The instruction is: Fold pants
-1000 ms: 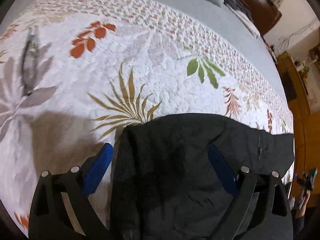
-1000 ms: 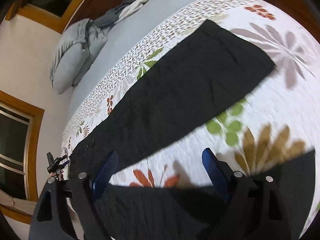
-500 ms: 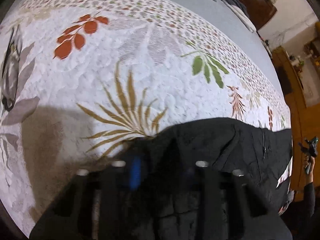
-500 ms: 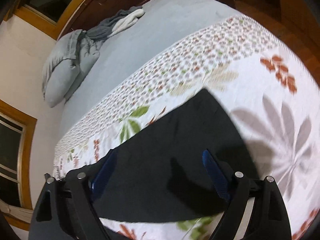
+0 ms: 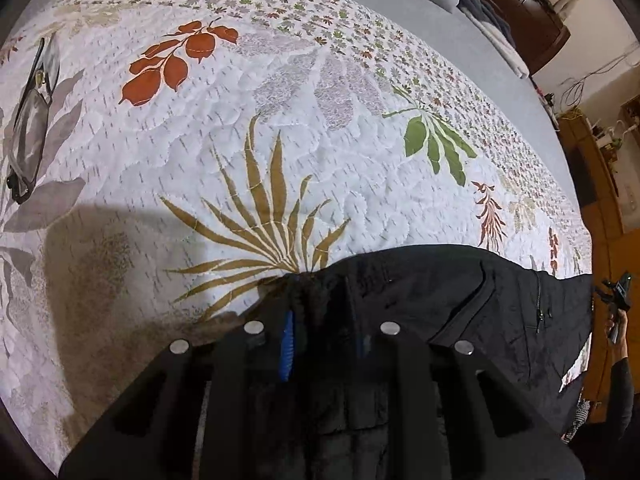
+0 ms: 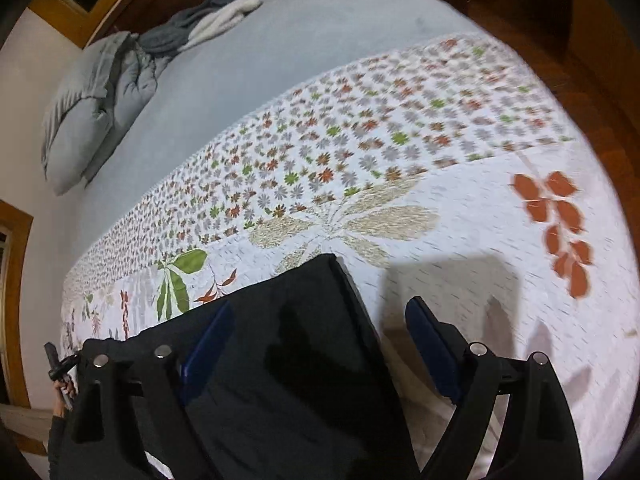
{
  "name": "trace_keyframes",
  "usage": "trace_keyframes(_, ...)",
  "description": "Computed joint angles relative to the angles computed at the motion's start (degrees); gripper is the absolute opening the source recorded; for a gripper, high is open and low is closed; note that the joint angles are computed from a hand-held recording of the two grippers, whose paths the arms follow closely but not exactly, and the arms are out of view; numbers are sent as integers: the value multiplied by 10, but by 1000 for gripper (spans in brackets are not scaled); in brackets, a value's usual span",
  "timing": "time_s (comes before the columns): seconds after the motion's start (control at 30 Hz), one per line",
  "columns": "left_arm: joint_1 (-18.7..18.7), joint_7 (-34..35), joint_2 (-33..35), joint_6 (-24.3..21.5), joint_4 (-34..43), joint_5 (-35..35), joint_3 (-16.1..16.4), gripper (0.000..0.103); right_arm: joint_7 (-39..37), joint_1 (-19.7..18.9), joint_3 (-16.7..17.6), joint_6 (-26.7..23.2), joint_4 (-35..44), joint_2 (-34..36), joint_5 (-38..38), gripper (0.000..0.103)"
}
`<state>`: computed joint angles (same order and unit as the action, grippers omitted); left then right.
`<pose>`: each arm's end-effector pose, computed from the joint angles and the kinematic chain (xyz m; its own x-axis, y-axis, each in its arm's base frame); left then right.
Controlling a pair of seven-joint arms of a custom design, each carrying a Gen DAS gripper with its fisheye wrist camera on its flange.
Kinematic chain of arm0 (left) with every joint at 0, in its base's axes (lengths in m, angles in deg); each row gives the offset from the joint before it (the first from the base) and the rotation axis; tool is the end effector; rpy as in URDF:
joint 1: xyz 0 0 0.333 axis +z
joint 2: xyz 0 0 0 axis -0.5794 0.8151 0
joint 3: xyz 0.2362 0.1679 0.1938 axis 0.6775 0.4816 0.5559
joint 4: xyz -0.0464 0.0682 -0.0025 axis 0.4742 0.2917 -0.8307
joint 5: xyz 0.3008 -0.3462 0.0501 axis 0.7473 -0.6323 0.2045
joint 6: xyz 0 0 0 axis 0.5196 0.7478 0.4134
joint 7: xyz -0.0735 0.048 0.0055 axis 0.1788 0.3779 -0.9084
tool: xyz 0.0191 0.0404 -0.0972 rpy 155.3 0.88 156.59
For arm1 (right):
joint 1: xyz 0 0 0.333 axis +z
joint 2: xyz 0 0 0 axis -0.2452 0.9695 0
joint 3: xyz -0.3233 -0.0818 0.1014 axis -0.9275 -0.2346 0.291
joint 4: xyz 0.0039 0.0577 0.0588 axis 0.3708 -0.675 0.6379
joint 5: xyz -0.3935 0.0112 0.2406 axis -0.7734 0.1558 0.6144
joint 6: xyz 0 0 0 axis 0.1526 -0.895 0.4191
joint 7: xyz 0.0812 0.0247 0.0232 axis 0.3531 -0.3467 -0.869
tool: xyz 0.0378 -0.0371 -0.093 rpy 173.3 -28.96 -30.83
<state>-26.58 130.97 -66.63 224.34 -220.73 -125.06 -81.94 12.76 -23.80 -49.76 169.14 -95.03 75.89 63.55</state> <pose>0.4638 0.1388 0.3137 0.2632 -0.8933 0.3644 -0.8847 -0.3742 -0.2782 0.5843 -0.1812 0.3698 -0.1800 -0.8871 -0.4251 -0.9002 0.3228 -0.2924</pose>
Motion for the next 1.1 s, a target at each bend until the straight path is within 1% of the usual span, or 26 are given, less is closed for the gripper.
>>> trace_keyframes(0.13,-1,-15,-1,13,-5,4,-4,21,-15,3,6,-16,18,28,-4,89)
trace_keyframes(0.2,-3,-19,-1,18,-6,3,-3,21,-13,6,10,-15,21,38,-21,95)
trace_keyframes(0.3,-3,-42,-2,25,-8,21,-8,21,2,12,12,-5,20,38,-46,95)
trace_keyframes(0.33,-2,-54,-3,26,-8,32,-10,21,8,14,13,-5,20,38,-55,93)
trace_keyframes(0.37,-2,-64,-4,27,-9,42,-11,21,5,15,15,-10,21,35,-59,79)
trace_keyframes(0.4,0,-82,-5,28,-9,60,-15,21,2,16,16,-17,25,35,-61,68)
trace_keyframes(0.43,3,-103,-6,30,-9,85,-20,21,17,19,15,-17,26,35,-79,45)
trace_keyframes(0.47,4,-123,-8,35,-11,108,-24,20,31,22,14,-13,26,34,-94,19)
trace_keyframes(0.5,6,-144,-12,44,-13,135,-29,20,43,23,13,-13,25,32,-110,12)
trace_keyframes(0.53,12,-178,-19,59,-19,174,-39,19,42,24,14,-6,19,25,-110,11)
trace_keyframes(0.57,11,-197,-23,68,-23,195,-41,18,33,25,15,11,6,11,-109,9)
trace_keyframes(0.63,9,-229,-35,82,-30,228,-41,17,23,26,15,26,-11,-9,-99,8)
trace_keyframes(0.67,8,-243,-43,82,-32,243,-41,17,20,27,13,32,-20,-19,-96,8)
trace_keyframes(0.77,2,-275,-70,67,-36,282,-34,16,12,28,8,42,-44,-55,-80,8)
trace_keyframes(0.83,-8,-281,-97,59,-41,291,-22,16,13,29,5,46,-60,-78,-78,7)
trace_keyframes(0.93,-13,-297,-131,48,-48,315,-17,16,23,30,0,50,-85,-114,-88,7)
trace_keyframes(1.1,-27,-314,-198,34,-68,332,-4,16,43,24,-9,42,-127,-186,-112,7)
